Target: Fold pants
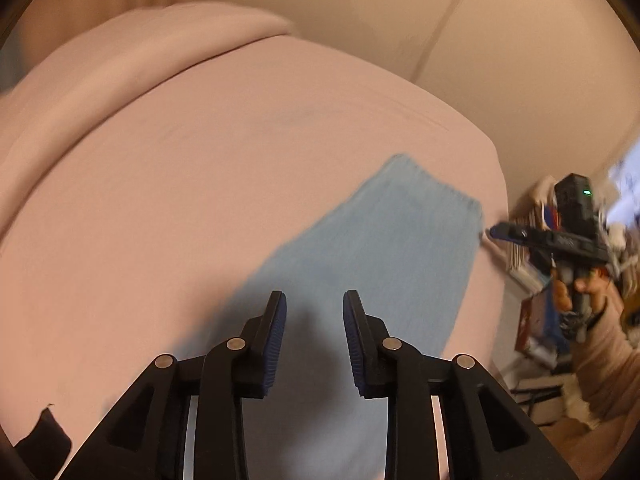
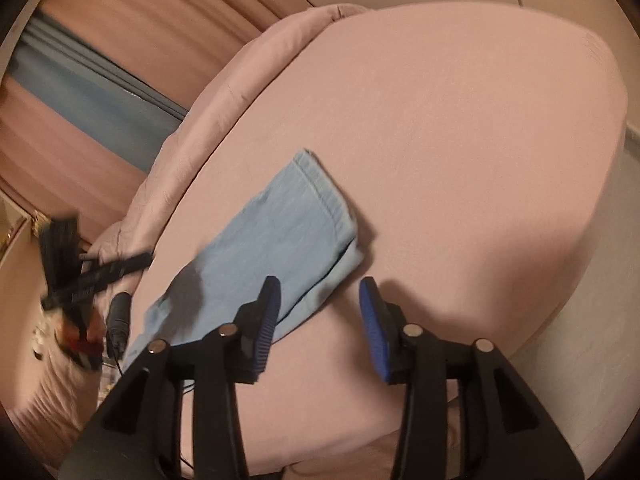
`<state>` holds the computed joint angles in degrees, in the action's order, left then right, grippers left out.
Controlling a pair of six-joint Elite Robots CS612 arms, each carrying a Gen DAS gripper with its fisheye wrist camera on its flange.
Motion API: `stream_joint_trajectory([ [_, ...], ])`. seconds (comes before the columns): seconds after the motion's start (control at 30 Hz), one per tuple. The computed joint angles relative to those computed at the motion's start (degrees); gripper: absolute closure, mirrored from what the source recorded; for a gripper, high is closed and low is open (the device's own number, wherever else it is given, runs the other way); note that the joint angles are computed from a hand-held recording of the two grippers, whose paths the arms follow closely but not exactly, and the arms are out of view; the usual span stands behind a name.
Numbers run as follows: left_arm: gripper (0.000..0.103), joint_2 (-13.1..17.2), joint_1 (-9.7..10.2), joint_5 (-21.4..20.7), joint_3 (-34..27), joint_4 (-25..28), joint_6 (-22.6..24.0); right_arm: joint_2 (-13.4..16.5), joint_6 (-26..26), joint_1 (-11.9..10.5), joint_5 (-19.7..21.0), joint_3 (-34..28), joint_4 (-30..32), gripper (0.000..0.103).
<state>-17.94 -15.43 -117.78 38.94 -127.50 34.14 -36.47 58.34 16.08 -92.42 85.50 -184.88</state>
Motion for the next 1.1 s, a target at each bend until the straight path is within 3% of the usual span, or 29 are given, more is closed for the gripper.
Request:
stream_joint_trajectory([
  [0.07, 0.076, -2.0, 1.46, 0.7, 5.4, -4.7, -3.9, 1.1, 2.2, 0.0, 1.2, -1.8, 0.6, 0.058],
  [0.13, 0.076, -2.1, 2.91, 1.0, 7.2, -4.1, -5.9, 2.0, 3.2, 0.1, 1.7, -3.2, 1.0, 0.058],
  [0.27, 0.076, -2.1, 3.80, 2.1, 9.7, -1.3, -7.6, 3.5, 6.8, 0.6, 1.1, -5.6, 2.7, 0.059],
  [0.3, 0.076, -2.4, 3.84, 1.5, 10.6, -0.7, -7.4, 4.1, 7.4, 0.8, -0.2, -6.6, 2.5, 0.065],
  [0.33, 0.076, -2.5, 4.03, -0.7, 11.5, 0.4, -6.6, 4.5, 7.6, 0.8, -1.6, -8.0, 4.2, 0.089],
  [0.37, 0.076, -2.9, 4.01, -1.8, 12.4, 1.0, -5.9, 4.3, 7.8, 0.9, -1.9, -7.6, 4.0, 0.092],
  [0.47, 0.076, -4.4, 3.64, -1.6, 15.8, -0.7, -3.8, 3.8, 9.3, 1.1, -2.6, -6.8, 3.8, 0.093],
  [0.53, 0.076, -4.3, 3.84, -3.5, 15.6, 1.2, -4.3, 3.3, 9.7, 1.6, -4.3, -6.2, 4.0, 0.093],
  [0.63, 0.076, -4.2, 4.03, -2.6, 15.9, 0.0, -2.0, 3.3, 9.3, 2.1, -6.7, -6.7, 4.8, 0.092],
  [0.7, 0.076, -4.0, 4.09, -2.2, 14.2, 2.3, -3.3, 4.1, 11.0, 1.4, -4.0, -7.6, 6.7, 0.093],
  [0.8, 0.075, -5.3, 4.45, -4.4, 14.9, -1.1, -4.0, 4.3, 15.6, 0.3, -0.4, -5.5, -0.6, 0.085],
  [0.83, 0.072, -5.3, 4.39, -6.9, 14.0, -0.9, -3.6, 4.0, 16.2, 0.2, -0.5, -4.8, -1.4, 0.079],
  [0.9, 0.036, -5.1, 3.81, -9.2, 12.9, -2.6, -3.4, 3.7, 17.4, 0.4, -0.7, -3.8, -3.6, 0.066],
  [0.97, 0.025, -3.8, 2.51, -8.8, 10.1, -4.5, -3.3, 3.8, 17.8, 0.6, -0.9, -3.6, -5.2, 0.056],
  [1.1, 0.025, 1.6, -0.22, -6.8, -0.7, -0.6, -3.4, 4.5, 17.5, 1.0, -0.5, -5.3, -4.9, 0.049],
])
